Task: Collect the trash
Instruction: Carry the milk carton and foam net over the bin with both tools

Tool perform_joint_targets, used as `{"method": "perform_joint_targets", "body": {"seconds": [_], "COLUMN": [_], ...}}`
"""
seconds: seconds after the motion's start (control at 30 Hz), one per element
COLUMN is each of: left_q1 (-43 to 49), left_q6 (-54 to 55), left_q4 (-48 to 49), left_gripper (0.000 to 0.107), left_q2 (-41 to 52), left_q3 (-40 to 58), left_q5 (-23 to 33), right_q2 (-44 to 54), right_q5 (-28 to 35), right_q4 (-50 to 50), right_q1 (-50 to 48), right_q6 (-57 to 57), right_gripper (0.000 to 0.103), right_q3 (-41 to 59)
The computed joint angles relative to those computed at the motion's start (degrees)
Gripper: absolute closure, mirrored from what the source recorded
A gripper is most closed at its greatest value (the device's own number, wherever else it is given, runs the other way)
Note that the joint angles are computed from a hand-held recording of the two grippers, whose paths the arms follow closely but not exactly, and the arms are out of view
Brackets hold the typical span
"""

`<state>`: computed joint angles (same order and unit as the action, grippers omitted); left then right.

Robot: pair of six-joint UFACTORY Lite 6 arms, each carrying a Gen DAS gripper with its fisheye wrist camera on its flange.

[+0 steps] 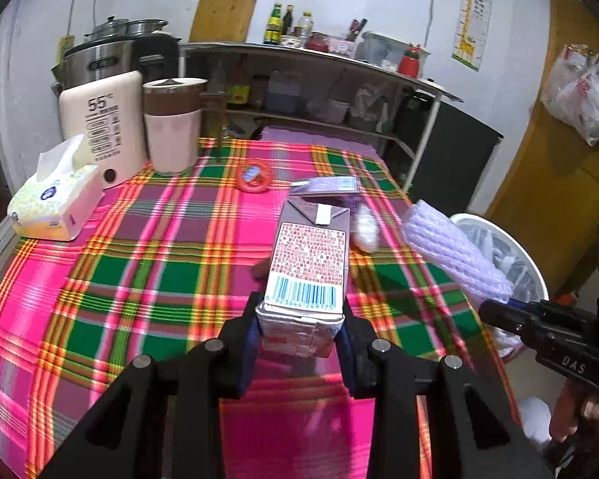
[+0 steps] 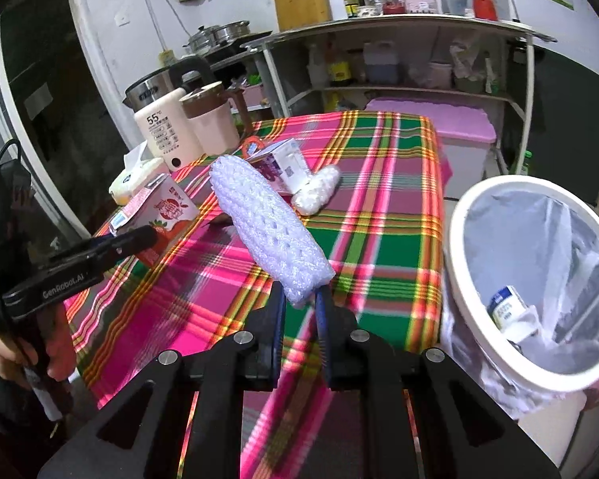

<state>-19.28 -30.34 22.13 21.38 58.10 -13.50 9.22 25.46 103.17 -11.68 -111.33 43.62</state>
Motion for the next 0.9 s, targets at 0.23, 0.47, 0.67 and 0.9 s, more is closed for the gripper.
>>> {"method": "perform_joint_targets", "body": {"seconds": [0.23, 0.47, 0.67, 0.9], "left_q1": [-5.25, -9.75, -12.7, -15.46], "left_q6": [3.68, 6.47, 6.96, 0.35], "left_q4": [-5.13, -8.5, -9.48, -2.73], "left_gripper": [0.072, 0.072, 0.072, 0.072], "left_q2": [-0.96, 0.28, 2.52, 6.55], "left_q3": [-0.01, 2.71, 6.24, 12.64], "left_q5": [0.73, 2.21, 3.71, 5.63], "right_q2": [-5.69, -8.87, -9.46, -8.07], "right_q5": [2.22, 4.11, 5.87, 6.99], "right_q4": [-2.77, -5.24, -7.97, -9.58], "right_q1": [-5.39, -11.12, -16.48, -22.41], "right_q6": [1.25, 2.25, 3.01, 3.0], "right_gripper": [0.087, 0.087, 0.087, 0.087], "right_q3": [-4.74, -7.14, -7.42, -6.21]}}
